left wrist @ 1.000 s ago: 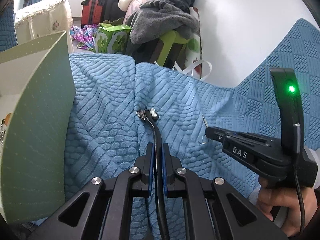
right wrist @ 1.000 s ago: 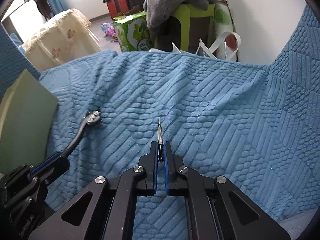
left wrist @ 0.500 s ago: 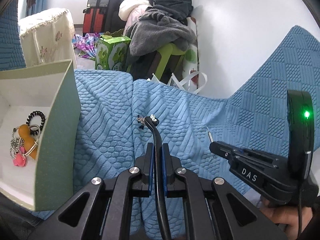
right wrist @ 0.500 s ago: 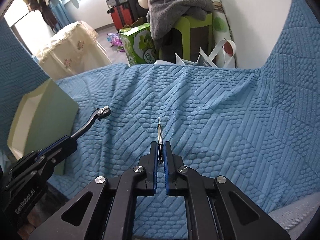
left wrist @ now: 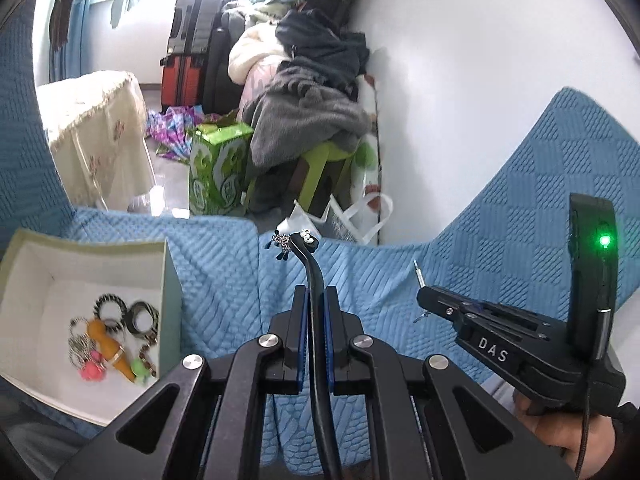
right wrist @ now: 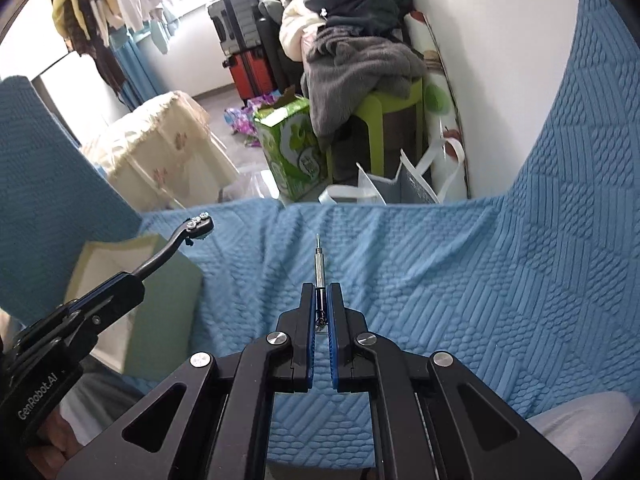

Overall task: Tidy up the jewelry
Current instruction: 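Carry the black pendant and silver pin into the white box and open both tools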

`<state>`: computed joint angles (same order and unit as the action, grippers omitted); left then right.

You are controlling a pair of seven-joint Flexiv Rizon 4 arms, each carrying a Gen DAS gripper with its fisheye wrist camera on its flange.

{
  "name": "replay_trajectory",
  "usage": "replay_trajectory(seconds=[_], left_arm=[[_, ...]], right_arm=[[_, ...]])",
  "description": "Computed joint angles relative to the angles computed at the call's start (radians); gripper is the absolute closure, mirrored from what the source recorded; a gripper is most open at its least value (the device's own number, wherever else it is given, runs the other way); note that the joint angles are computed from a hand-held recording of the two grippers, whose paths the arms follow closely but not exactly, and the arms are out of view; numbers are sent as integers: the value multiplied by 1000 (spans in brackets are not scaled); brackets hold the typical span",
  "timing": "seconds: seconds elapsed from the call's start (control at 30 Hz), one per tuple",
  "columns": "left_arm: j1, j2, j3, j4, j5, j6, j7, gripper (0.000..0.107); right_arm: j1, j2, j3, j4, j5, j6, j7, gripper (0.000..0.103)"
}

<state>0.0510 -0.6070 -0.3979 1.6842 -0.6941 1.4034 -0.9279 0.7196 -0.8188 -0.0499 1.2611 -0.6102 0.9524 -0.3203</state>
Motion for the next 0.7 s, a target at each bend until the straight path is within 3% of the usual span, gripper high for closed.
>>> replay_trajectory(seconds=[0.2,0.33,0.53,0.7], left_arm=[[2,46,44,-48,5,-48,-10,102],[4,64,65,-80,-6,-60,2,102],[24,95,88,-72,-34,-43,34,102],[61,102,96,-34,-75,-22,74,102]], right_arm=[[9,-1,-5,-84,-13,-24,-24,100],[18,-40,-2,-207,-5,-56,-75,100],[45,-145,-4,-408,28,-80,-147,100],[69,-292,24,-631,99,-114,-257,100]])
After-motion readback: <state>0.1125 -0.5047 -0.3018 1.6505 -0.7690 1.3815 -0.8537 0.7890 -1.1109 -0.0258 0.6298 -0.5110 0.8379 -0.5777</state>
